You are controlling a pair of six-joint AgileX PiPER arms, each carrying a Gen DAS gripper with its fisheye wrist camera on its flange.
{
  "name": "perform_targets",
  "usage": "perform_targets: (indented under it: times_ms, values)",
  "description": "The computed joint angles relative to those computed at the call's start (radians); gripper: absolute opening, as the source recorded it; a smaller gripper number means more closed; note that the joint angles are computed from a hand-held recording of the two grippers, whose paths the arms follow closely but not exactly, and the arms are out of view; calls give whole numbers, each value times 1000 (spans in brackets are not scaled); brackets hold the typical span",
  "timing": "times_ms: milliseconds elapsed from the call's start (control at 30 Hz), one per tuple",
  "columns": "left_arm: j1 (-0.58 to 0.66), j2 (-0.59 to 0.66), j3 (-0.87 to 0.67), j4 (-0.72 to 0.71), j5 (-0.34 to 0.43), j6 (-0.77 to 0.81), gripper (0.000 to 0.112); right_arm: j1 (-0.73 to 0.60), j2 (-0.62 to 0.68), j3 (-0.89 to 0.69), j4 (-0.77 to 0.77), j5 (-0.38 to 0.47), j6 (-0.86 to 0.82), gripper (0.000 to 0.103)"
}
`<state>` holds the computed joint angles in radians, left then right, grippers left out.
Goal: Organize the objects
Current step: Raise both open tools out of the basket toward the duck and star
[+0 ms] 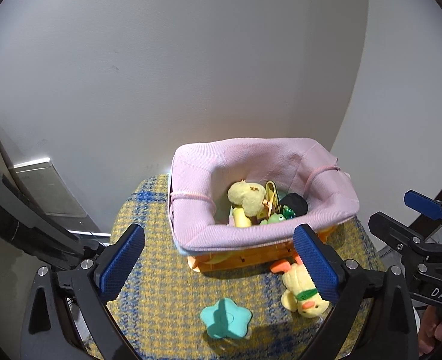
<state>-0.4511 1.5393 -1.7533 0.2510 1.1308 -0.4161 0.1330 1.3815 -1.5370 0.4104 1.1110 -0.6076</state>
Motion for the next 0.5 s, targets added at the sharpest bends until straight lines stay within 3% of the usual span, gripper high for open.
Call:
perform_targets:
  times_ms: [500]
  values:
    - [-46, -115, 196, 50, -38, -90, 103, -45, -104, 175, 1, -34, -52, 91]
